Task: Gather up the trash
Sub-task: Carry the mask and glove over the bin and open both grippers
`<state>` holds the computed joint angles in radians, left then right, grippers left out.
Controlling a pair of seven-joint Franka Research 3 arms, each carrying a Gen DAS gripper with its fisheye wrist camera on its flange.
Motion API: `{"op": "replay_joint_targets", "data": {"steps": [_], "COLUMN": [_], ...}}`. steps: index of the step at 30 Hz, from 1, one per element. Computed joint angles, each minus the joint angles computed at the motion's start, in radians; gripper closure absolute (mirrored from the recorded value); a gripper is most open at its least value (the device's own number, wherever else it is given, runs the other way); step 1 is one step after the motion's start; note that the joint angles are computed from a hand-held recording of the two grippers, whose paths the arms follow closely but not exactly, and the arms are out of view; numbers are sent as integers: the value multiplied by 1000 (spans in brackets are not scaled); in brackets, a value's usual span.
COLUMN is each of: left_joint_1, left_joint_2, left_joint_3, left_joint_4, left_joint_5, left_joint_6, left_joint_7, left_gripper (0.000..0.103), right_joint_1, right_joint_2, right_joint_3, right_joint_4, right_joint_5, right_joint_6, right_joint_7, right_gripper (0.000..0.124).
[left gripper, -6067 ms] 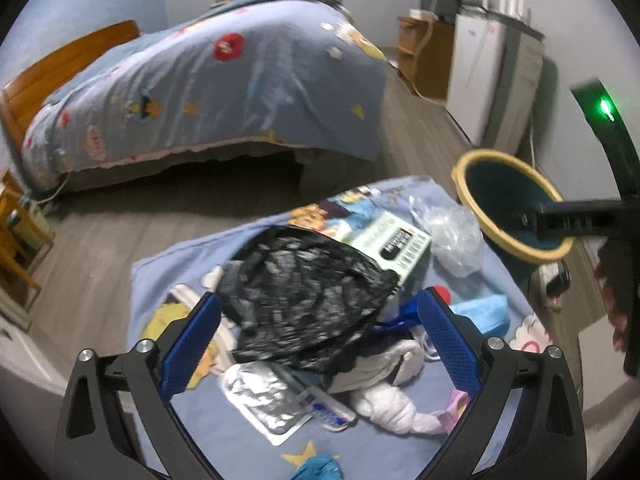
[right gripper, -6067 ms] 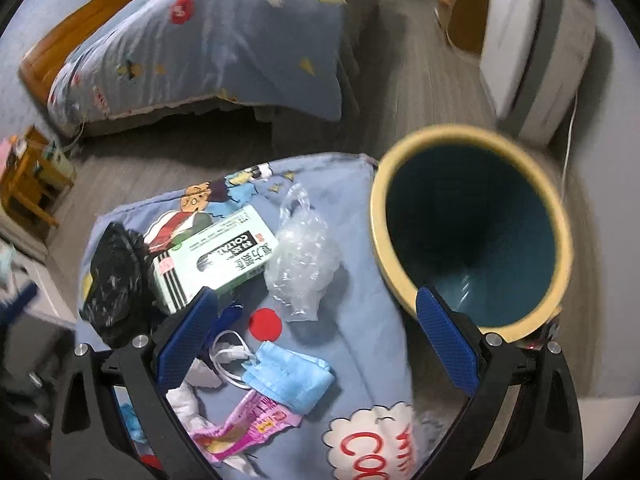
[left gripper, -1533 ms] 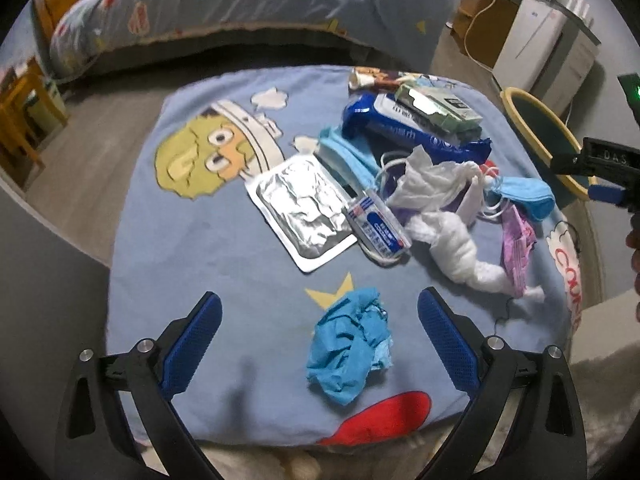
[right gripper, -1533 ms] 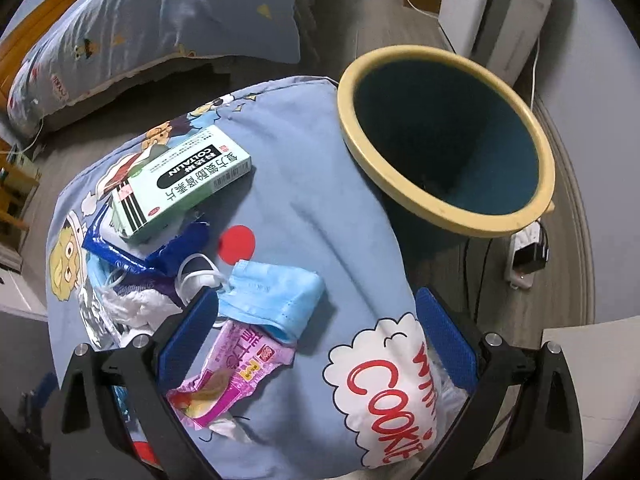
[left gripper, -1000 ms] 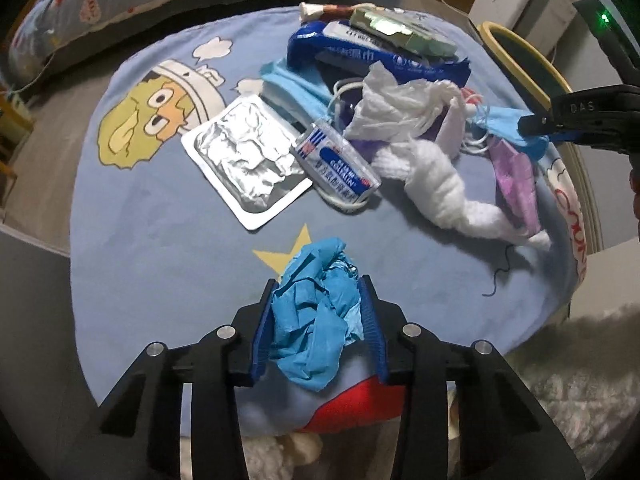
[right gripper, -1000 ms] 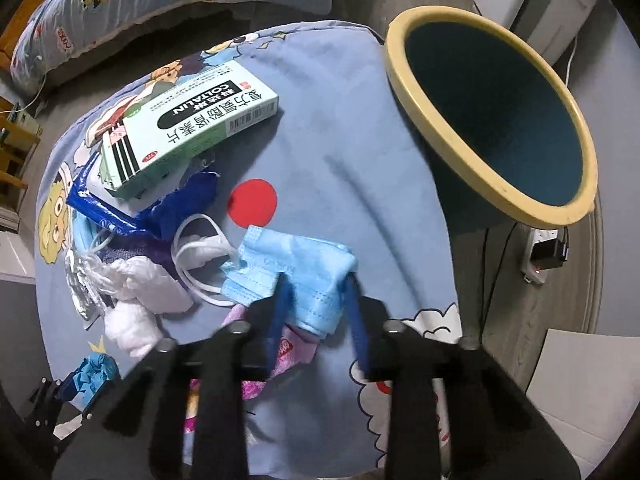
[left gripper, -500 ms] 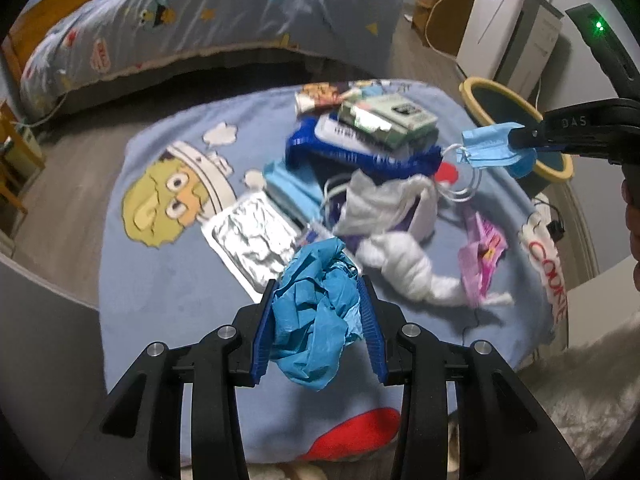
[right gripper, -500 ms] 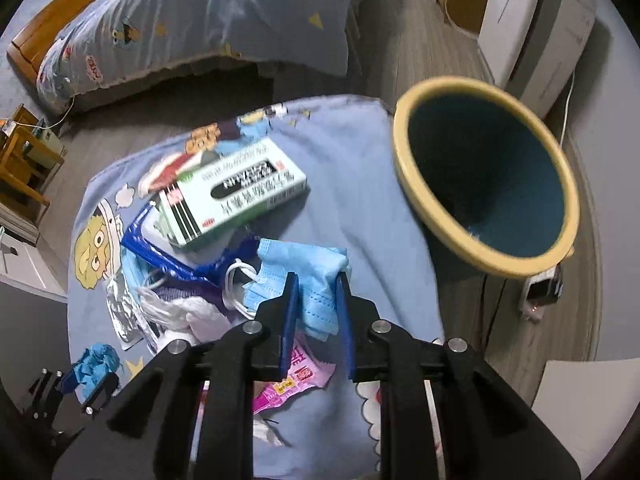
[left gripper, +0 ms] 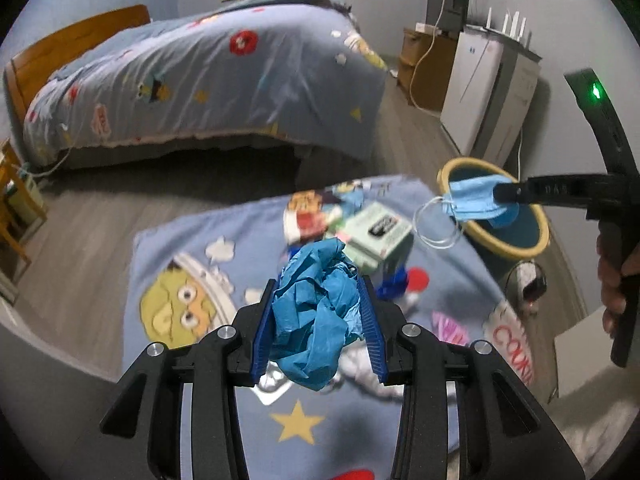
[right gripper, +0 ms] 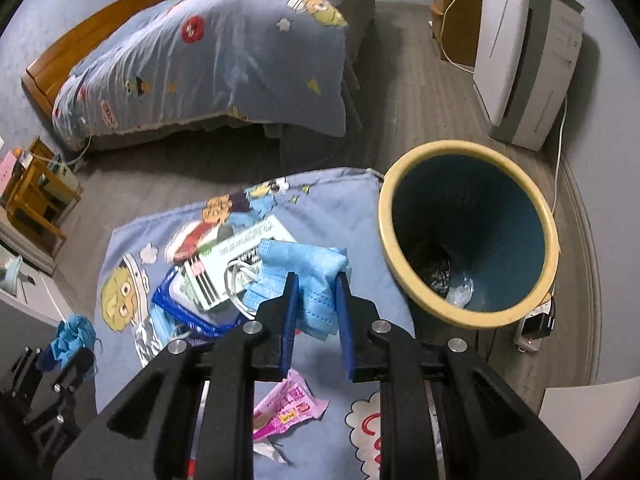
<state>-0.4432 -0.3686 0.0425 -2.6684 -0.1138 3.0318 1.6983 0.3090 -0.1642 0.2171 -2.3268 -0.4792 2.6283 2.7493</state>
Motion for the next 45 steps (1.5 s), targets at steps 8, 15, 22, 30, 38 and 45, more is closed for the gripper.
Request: {"op": "replay_joint_targets", "data": {"steps": [8,15,22,30,38,45], "left_joint_1": [-42,-53,-46,16,85,113], "left_joint_2": [97,191,295,392,501,604], "left_joint_3": [-3,-48,-115,-232,-349,-418], "left_joint_4": [132,240,346,428,515,592], "left_joint_5": [-26,-109,-234,-249,-203,-75], "left_joint_6": [23,24,4,-1,-21,-43], "left_joint_7": [45,124,243,293,285,214], "left_gripper": [62,62,62,62,62,62], "right_joint_1": [-57,-97,-125,-162,-197,-237], "right_joint_2": [-47,-41,-18,-6,-8,-21], "right_joint_3": [-13,-16,-52,-84,-108,-122], "right_joint_4": [-25,-29,-44,-68,-113,-167], "right_joint_5": [-27,-37,-27,-17,16,57], "right_joint_6": [34,35,38,54,59,68], "right_joint_7": [2,-18,-60,-80,-111,-123], "right_gripper": [106,106,106,106,106,106]}}
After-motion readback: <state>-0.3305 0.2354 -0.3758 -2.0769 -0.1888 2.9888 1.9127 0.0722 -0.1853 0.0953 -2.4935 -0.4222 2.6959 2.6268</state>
